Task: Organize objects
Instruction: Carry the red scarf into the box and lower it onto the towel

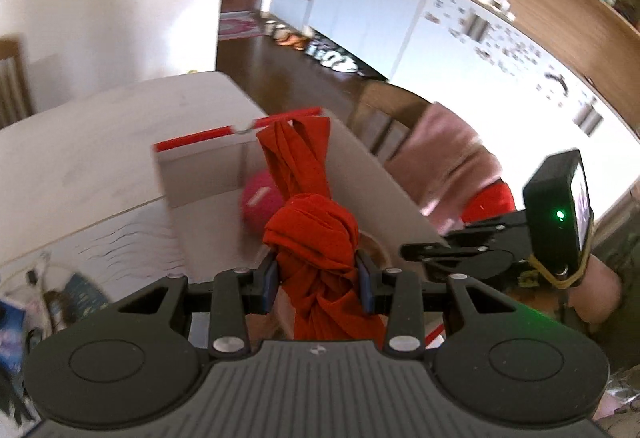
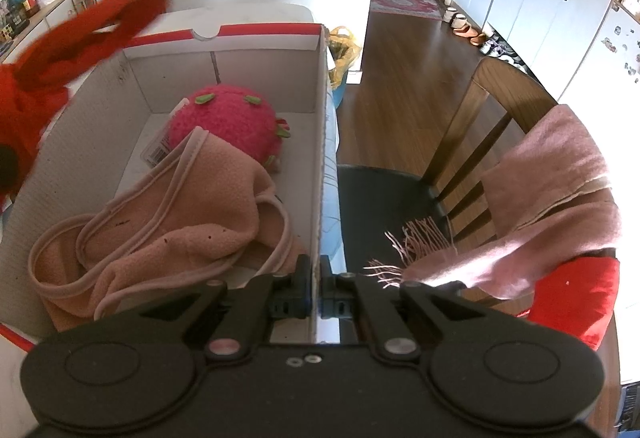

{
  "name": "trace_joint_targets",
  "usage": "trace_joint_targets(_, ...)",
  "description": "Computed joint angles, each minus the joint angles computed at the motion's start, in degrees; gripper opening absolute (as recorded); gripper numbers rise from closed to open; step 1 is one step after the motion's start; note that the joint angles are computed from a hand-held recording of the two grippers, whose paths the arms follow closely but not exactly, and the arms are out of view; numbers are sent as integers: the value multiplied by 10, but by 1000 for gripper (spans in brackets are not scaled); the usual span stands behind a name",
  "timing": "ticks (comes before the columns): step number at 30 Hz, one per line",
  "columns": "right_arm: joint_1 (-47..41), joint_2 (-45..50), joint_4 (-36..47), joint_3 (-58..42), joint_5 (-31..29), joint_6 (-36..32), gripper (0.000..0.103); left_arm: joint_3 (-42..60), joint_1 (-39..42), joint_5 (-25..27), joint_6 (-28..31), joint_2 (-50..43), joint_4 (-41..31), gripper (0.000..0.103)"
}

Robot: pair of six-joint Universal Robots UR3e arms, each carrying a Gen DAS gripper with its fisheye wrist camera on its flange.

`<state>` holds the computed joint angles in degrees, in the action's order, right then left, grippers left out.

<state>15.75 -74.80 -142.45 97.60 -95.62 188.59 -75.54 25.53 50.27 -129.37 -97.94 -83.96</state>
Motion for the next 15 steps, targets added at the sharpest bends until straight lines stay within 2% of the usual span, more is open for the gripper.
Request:
trace_joint_targets(5, -3, -4, -2, 4, 6, -4, 2, -6, -48, 31, -4, -22, 29, 37)
trace_joint_targets(15, -8, -7, -7, 12, 15, -14, 3, -22, -110, 101, 25, -68, 85, 37)
